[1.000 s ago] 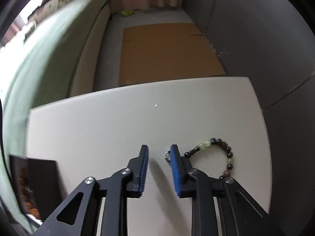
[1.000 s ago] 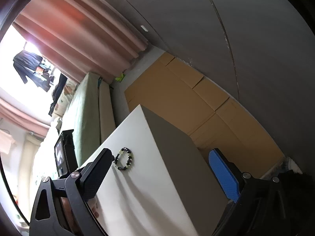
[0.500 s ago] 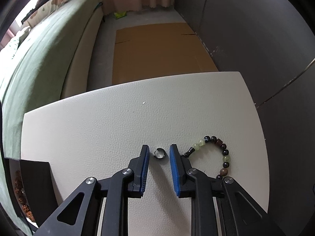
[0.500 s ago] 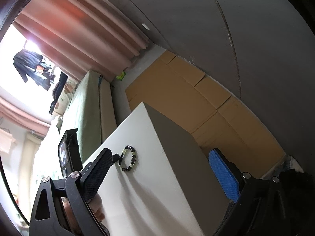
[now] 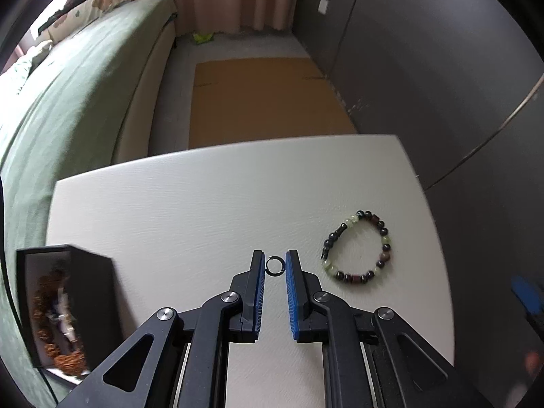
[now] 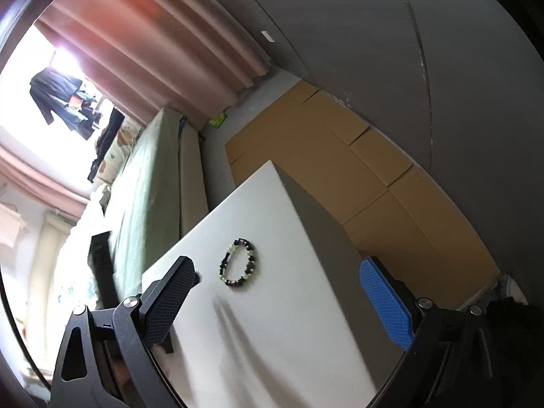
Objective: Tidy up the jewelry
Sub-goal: 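Grasp the small dark ring with the left tool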
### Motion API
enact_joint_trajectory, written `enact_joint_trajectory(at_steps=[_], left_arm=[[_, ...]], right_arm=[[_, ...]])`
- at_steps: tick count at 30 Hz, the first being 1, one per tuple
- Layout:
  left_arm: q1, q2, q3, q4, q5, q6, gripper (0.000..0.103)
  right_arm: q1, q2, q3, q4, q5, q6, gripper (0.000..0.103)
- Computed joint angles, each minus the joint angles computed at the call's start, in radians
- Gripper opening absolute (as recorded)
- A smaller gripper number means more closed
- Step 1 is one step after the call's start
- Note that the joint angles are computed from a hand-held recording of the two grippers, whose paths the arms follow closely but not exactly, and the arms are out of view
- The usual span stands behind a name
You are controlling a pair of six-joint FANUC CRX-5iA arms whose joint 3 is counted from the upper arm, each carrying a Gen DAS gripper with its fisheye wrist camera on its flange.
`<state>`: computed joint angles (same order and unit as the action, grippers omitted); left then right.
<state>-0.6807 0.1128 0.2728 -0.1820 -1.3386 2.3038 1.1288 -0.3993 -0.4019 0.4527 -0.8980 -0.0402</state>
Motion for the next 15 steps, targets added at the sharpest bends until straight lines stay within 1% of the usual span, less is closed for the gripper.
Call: enact_joint_trajectory(at_steps=[1, 3, 6, 8, 10, 11, 12, 14, 15], left_arm=[[0.001, -0.023, -0.012, -0.004, 0.004, 0.0, 0.013], [-0.004, -0.068, -0.034, -0.022, 0.015, 0.014, 0.013], [0.004, -0.126, -0.084, -0.024, 0.048, 0.033, 0.013], [0.01, -0.168, -0.133, -0.017, 0.087, 0.053, 0.013], [0.006, -0.206, -0.184, -0.009, 0.13, 0.07, 0.013], [0.015, -0.227, -0.217, 0.0, 0.158, 0.066, 0.013], [0.02, -0.242, -0.241, 0.006, 0.18, 0.065, 0.013], [0.031, -0.272, -0.282, 0.016, 0.207, 0.065, 0.013], [0.036, -0.294, -0.306, 0.024, 0.213, 0.068, 0.013]], right_arm=[[-0.002, 0.015, 0.011, -0.008, 0.004, 0.009, 0.085], [-0.002, 0.035, 0.02, -0.015, 0.019, 0.013, 0.083], [0.002, 0.086, 0.056, -0.034, 0.012, 0.048, 0.073], [0.002, 0.114, 0.07, -0.028, 0.009, 0.048, 0.063], [0.004, 0.136, 0.075, -0.012, 0.011, 0.037, 0.061], [0.003, 0.148, 0.08, -0.013, 0.01, 0.04, 0.056], [-0.001, 0.163, 0.09, -0.026, 0.007, 0.053, 0.053], [-0.012, 0.192, 0.112, -0.066, 0.003, 0.09, 0.041], [-0.014, 0.207, 0.122, -0.078, -0.003, 0.104, 0.039]])
